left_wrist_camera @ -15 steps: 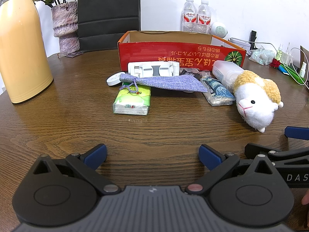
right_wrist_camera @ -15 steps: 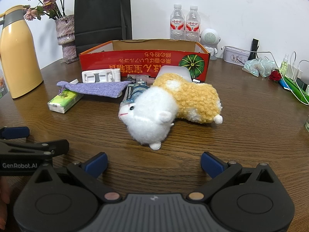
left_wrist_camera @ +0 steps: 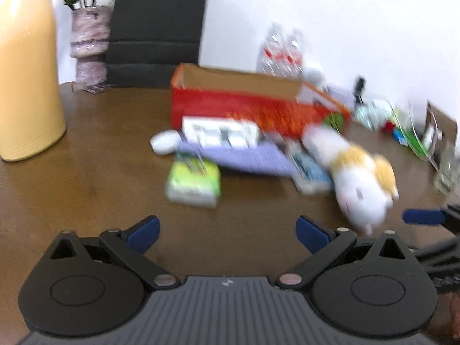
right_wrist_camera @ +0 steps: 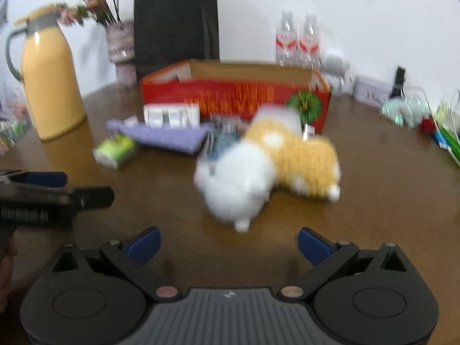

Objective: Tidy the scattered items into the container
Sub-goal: 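Grasp the white plush sheep with the right tool while the left tool grasps the green tissue pack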

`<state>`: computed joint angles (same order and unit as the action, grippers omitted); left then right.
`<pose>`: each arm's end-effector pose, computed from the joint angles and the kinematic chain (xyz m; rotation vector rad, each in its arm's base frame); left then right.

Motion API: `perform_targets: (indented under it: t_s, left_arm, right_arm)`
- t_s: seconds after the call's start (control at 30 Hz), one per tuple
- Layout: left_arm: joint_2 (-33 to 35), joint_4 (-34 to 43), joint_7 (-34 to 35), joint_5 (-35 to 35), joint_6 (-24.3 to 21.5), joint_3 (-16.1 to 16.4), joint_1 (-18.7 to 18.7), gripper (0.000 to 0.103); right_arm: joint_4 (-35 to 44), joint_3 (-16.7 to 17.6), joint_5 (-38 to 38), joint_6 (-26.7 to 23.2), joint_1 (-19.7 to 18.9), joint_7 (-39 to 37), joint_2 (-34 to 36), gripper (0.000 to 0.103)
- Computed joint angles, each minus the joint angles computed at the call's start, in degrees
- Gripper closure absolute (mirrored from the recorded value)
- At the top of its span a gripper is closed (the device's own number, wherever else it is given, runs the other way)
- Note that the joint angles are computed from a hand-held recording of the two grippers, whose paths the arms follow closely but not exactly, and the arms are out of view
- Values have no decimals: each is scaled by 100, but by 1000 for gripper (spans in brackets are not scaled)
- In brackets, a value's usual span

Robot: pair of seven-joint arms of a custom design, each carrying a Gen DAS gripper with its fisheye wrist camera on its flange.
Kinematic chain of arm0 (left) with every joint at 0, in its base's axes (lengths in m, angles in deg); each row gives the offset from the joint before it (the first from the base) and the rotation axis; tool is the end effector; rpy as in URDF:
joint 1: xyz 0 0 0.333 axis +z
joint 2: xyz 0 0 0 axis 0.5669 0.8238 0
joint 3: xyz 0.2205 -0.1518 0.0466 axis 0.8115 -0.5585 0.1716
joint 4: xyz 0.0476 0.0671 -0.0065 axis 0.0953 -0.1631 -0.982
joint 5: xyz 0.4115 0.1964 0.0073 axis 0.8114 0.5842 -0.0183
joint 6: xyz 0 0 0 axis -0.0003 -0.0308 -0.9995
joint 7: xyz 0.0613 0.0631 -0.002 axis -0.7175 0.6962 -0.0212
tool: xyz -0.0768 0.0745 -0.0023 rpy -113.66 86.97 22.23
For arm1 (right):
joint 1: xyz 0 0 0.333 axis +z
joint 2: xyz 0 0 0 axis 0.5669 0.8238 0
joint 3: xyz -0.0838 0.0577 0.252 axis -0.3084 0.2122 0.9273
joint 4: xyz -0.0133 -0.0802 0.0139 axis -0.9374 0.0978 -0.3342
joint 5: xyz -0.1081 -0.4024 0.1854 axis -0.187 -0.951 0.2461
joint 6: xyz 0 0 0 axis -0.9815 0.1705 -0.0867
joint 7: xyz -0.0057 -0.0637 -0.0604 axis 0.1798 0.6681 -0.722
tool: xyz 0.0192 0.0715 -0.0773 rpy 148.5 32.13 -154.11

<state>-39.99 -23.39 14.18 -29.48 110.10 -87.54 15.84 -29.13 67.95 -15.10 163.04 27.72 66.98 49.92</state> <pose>0.7154 -0.2291 0.2406 -1.5849 1.8290 -1.0715 0.6686 0.0303 0.2298 -1.7289 1.5771 -0.7135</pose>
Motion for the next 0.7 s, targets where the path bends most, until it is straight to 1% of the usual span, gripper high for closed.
perform_targets:
  t_s: [0.03,0.07,0.1,0.13,0.17,0.2,0.23,0.27,0.3,0.33,0.4,0.43,0.5,0.57,0.6,0.63,0.67,0.7]
  left_arm:
    - [176,339,149,-132,-193,212,-147,0]
    - [391,703,-74,21,-463,612,-408,0]
    - [623,1072,-215,106,-722,879,-562,2]
    - [848,1444,-315,216,-995,986,-585,5]
    - [1039,1772,-367,322,-1238,978,-529,16]
    - [1186,2007,-371,412,-1362,895,-436,30]
    - [1285,2159,-348,491,-1438,782,-333,38]
    - [1365,2271,-397,572,-1532,762,-297,50]
    - [1407,2321,-468,650,-1597,771,-287,53]
    - [1396,2290,-477,710,-1575,699,-227,53]
    - [1275,2092,-505,818,-1452,552,-119,56]
    - [1149,1900,-542,865,-1366,497,-83,57]
    - [827,1396,-588,950,-1146,331,25,57]
    - [424,774,-603,986,-968,192,108,57]
    - [229,463,-539,993,-851,47,213,57]
    - [68,200,-490,985,-764,-54,283,57]
    - [-62,-5,-513,958,-718,-8,226,56]
    - [-140,-131,-581,932,-697,146,75,48]
  right_arm:
    - [94,217,-113,14,-237,79,47,1]
    - [243,517,-259,-43,-551,226,136,1]
    - [419,848,-384,-130,-877,384,269,1]
    - [610,1157,-446,-233,-1162,516,442,2]
    - [800,1414,-442,-386,-1371,594,619,5]
    - [981,1667,-386,-599,-1553,590,798,11]
    - [1130,1814,-279,-772,-1637,545,947,15]
    - [1229,1849,-155,-859,-1631,519,1050,24]
    - [1272,1772,-12,-863,-1544,537,1099,40]
    - [1316,1737,94,-800,-1504,511,1160,41]
    - [1301,1482,284,-751,-1261,450,1105,42]
    - [1278,1422,338,-755,-1206,373,1071,43]
    - [1029,1499,370,-730,-1319,163,888,44]
    - [643,1386,383,-677,-1278,-41,560,44]
    - [459,1415,372,-731,-1331,-142,396,44]
    - [252,1548,329,-829,-1492,-304,237,44]
    - [98,1764,303,-931,-1726,-477,137,43]
    - [-58,1920,301,-1005,-1900,-634,33,42]
